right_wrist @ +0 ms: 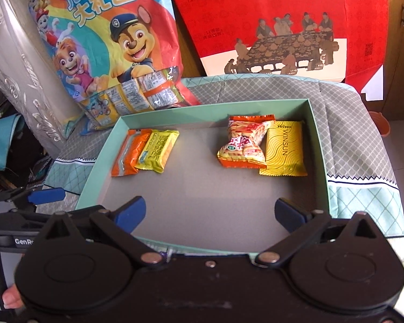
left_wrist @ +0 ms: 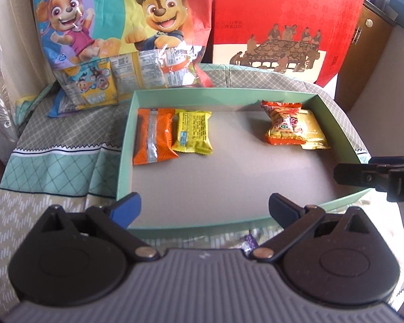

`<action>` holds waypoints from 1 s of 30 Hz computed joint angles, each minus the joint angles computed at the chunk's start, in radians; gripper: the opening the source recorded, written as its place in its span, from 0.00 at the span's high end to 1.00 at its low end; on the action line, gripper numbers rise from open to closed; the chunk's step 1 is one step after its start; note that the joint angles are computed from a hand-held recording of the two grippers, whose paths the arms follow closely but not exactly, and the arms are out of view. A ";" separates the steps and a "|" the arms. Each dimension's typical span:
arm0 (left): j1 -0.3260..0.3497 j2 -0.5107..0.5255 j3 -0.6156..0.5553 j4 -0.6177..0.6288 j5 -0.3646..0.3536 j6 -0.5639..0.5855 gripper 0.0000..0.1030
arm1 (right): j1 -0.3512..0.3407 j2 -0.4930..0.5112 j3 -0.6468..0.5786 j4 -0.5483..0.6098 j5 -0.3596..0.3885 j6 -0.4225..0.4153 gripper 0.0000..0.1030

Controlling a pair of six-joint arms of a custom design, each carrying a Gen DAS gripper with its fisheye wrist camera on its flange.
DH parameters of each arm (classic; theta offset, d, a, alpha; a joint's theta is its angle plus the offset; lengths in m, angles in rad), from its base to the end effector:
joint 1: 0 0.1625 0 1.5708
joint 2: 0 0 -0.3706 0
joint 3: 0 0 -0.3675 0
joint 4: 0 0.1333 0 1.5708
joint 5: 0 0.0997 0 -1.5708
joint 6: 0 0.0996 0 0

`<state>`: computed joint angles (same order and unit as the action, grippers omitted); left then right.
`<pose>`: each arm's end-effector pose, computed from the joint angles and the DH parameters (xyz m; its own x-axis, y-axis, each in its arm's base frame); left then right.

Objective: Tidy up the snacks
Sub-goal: 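Withdraw both grippers from the box toward the remaining snacks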

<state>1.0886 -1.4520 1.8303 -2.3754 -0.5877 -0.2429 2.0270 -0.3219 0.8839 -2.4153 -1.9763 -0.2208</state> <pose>-0.0399 -0.5424 0.3857 -0.7333 -0.2404 -0.6360 0.2533 0.7715 -0.5836 0.4297 -0.6622 0.0238 -0.7595 -0.4875 0.4307 -0.6041 0.7742 -0.1890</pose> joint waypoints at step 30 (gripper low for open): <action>0.038 -0.232 0.266 0.283 -0.065 -0.324 0.00 | -0.039 -0.215 0.506 -0.267 -0.028 0.115 0.12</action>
